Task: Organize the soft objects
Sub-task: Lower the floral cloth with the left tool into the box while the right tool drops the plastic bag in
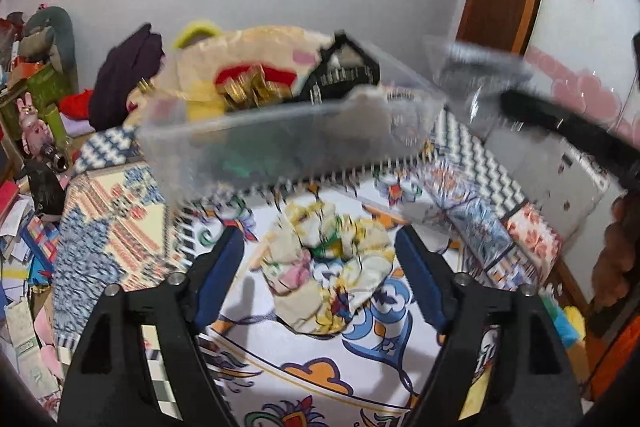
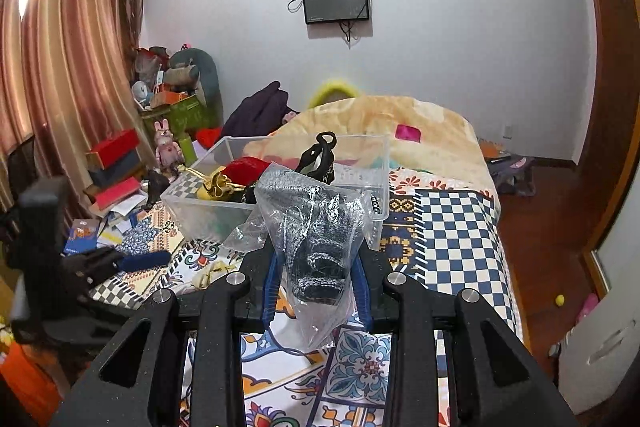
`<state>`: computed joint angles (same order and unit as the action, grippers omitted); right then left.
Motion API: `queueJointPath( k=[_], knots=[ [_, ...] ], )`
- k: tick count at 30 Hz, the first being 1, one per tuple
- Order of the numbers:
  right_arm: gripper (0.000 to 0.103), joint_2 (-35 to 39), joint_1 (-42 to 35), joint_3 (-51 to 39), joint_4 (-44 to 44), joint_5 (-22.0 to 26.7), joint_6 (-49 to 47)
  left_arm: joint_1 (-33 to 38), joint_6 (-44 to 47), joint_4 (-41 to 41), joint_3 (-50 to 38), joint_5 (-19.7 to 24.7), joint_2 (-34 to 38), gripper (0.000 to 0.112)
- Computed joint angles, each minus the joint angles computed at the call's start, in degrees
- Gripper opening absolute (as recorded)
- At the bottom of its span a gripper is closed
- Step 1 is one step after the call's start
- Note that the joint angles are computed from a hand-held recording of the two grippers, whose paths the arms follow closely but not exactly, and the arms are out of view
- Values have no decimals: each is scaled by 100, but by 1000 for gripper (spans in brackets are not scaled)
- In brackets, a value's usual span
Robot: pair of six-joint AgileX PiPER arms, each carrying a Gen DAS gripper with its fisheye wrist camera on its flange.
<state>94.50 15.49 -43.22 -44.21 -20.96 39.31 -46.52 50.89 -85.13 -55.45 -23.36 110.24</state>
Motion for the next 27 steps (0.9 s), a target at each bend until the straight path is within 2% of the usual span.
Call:
queueJointPath(
  k=[2, 5, 8, 10, 11, 13, 14, 15, 17, 21, 27],
  knots=[
    [28, 14, -27, 1, -29, -16, 34, 65, 422, -419, -233, 140, 246, 86],
    [28, 31, -70, 10, -71, -45, 72, 158, 615, -637, -434, 345, 515, 86],
    [28, 60, -61, -17, 3, -16, 42, 66, 616, -617, -543, 175, 655, 82],
    [28, 77, -70, -35, -13, -28, 79, 32, 591, -500, -569, 152, 688, 65],
    [28, 76, -98, -42, -76, -41, 127, 13, 539, -426, -573, 116, 698, 59],
    [29, 87, -94, -64, -47, -33, 96, 35, 444, -362, -560, 73, 694, 33],
    [28, 94, -96, -78, -38, -35, 88, 73, 390, -322, -552, 112, 688, 27],
    [28, 97, -111, -74, -39, -55, 79, 157, 155, -118, -478, 230, 625, 17],
    [28, 117, -107, -110, -26, -60, 70, 180, -283, 248, -313, 176, 486, 15],
    [28, 177, -61, -289, -60, -44, 137, 19, -464, 433, 62, -274, 25, 14],
    [28, 334, 90, -675, 114, 30, -4, -83, -273, 408, 318, -834, -670, 14]
  ],
)
